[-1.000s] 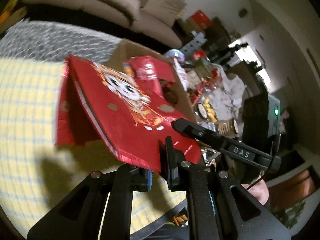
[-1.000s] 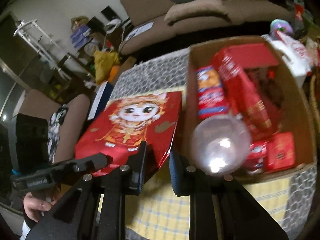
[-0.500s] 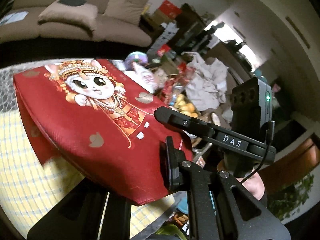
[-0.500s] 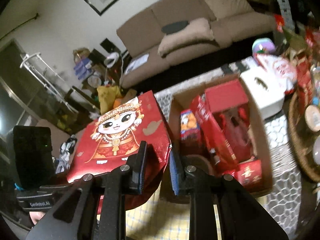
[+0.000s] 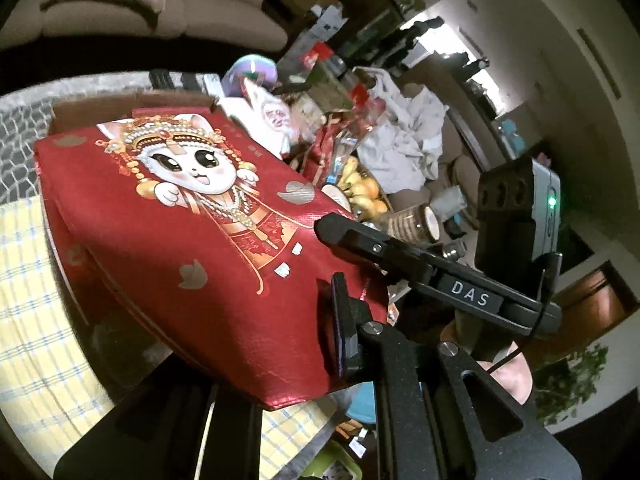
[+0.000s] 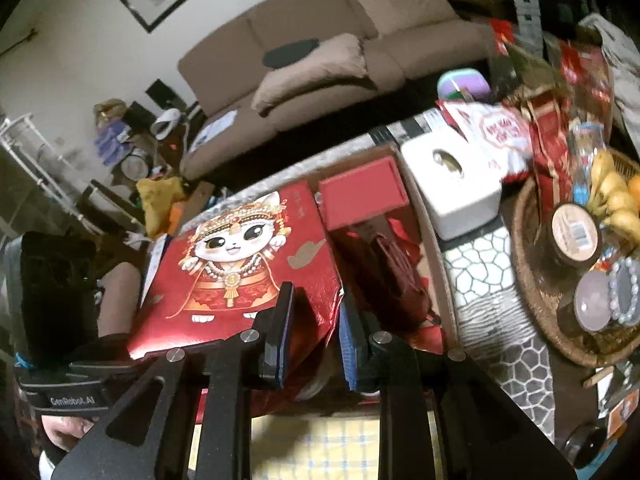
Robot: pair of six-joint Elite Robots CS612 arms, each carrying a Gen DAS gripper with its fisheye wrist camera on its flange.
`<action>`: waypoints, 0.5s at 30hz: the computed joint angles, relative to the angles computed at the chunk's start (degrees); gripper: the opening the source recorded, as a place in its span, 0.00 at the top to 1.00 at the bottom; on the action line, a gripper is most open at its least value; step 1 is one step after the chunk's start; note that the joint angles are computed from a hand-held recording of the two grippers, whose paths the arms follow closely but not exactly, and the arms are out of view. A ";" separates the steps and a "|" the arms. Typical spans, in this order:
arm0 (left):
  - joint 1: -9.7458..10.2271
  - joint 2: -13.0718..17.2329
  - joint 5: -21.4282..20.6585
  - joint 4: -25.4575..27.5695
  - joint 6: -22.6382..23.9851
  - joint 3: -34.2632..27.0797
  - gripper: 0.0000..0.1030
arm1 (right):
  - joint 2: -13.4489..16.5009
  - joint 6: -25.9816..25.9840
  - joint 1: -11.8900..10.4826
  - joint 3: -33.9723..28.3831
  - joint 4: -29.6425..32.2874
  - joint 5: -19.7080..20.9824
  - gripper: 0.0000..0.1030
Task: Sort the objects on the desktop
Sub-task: 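Carry the tote bag over the box and lower it in with both grippers, then open both grippers to release the tote bag into the box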
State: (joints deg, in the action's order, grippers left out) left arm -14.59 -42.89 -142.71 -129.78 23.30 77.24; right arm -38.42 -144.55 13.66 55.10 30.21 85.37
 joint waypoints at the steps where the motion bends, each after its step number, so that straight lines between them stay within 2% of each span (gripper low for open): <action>1: -0.06 0.71 0.12 0.15 -0.07 -0.68 0.88 | 0.62 0.26 -0.22 -0.39 0.05 -0.24 0.80; 4: 0.06 2.74 0.31 -0.41 -1.82 -2.23 0.86 | 2.57 -0.26 -0.38 -2.47 1.58 -0.34 0.80; 8: 0.24 5.12 2.92 -0.58 -3.93 -4.03 0.83 | 6.49 -1.69 -0.10 -7.22 5.04 0.13 0.81; 15: 0.22 6.88 8.74 -2.34 -4.38 -4.66 0.82 | 11.36 -3.47 0.50 -12.91 8.54 0.68 0.81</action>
State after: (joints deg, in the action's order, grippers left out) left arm -14.38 -36.00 -133.97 -132.12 18.92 72.58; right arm -27.06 -148.02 14.16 42.19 38.74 86.05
